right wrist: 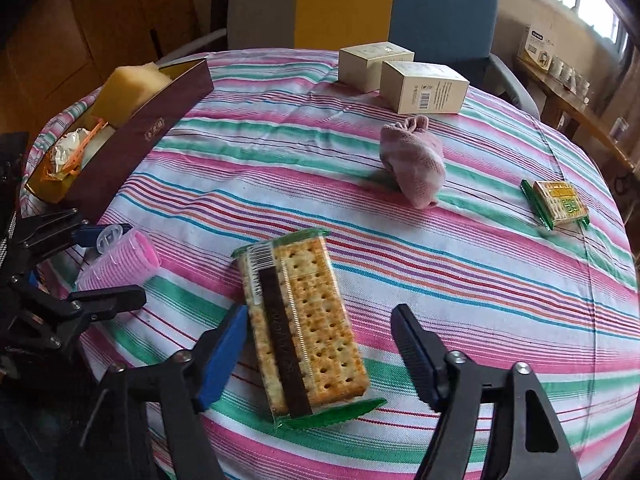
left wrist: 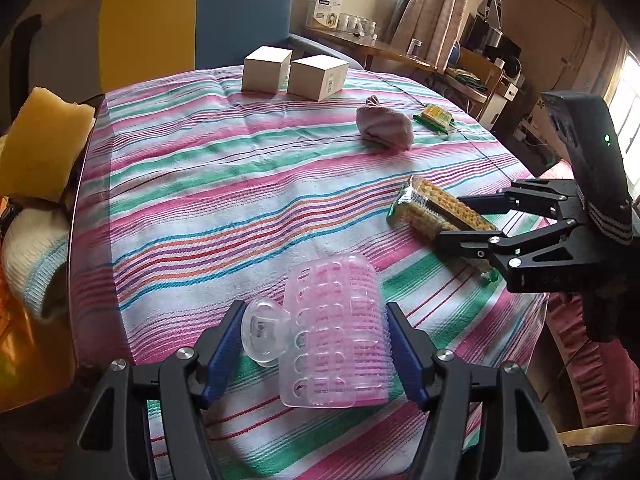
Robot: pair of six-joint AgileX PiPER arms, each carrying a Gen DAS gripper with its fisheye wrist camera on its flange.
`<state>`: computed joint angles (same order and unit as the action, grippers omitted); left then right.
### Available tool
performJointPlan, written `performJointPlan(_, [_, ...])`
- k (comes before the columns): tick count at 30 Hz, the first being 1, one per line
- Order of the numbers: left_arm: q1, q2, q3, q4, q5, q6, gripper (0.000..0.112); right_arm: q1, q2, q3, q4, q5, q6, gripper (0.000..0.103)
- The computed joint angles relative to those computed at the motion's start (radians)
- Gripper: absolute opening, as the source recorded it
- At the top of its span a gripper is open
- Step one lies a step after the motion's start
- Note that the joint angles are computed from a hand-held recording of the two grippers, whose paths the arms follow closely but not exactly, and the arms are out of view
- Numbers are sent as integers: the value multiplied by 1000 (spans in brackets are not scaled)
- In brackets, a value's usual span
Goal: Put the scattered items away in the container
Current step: 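Hold the roller in the left tool while the right tool grasps the cracker pack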
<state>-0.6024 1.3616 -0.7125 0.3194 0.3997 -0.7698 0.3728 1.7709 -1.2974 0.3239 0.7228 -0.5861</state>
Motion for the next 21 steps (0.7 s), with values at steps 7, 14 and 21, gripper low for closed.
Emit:
performJointPlan(7, [22, -15, 10, -77, -15, 88, 68, 9, -24, 68, 2, -76, 34, 55])
performJointPlan(14, [-11, -23, 3, -5, 30, 7, 68, 46, -29, 91, -11, -82, 112, 92])
performJointPlan(21, [-31, -28, 4, 43, 55, -43, 64, 70, -53, 122, -73, -104, 227, 93])
